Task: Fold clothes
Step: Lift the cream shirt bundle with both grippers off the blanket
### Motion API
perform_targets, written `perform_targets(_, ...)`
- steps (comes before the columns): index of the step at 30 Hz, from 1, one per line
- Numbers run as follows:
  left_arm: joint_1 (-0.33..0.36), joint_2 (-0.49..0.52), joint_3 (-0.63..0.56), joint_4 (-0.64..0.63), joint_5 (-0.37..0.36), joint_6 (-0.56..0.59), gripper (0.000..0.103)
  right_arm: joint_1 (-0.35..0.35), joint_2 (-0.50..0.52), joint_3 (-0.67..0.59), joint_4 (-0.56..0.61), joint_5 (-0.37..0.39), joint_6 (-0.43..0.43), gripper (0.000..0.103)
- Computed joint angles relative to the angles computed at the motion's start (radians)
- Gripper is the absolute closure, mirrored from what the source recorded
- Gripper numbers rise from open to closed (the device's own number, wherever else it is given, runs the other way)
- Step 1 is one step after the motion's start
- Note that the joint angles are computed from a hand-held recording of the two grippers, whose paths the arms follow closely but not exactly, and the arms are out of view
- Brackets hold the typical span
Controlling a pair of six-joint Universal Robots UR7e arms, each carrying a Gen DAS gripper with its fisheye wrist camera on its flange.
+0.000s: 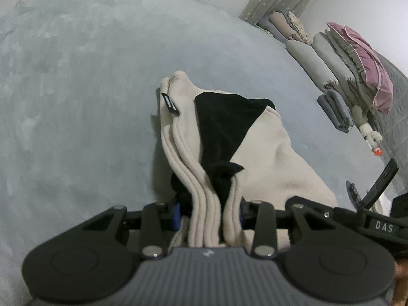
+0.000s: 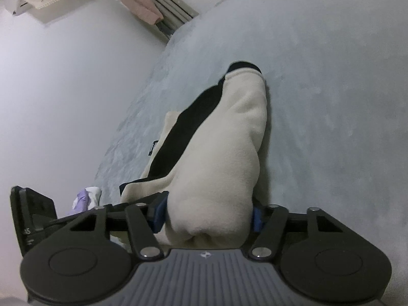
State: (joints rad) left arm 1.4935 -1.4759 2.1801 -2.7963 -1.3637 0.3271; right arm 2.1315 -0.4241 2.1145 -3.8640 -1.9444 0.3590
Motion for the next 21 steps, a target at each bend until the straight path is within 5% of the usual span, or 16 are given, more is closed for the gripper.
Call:
perform_targets(9,-0.083,-0.046,0.096,-0.134,0.129,0.073,0.075,0.132,0.044,-0.084,0.025,-0.210,-0.182,0.052)
perform_targets(21,-0.125,-0.104,0.157,-0.210,0.183,0.098,0.076,0.183,0.114,-0.182,0.006,-0.287,-0.361,0.053)
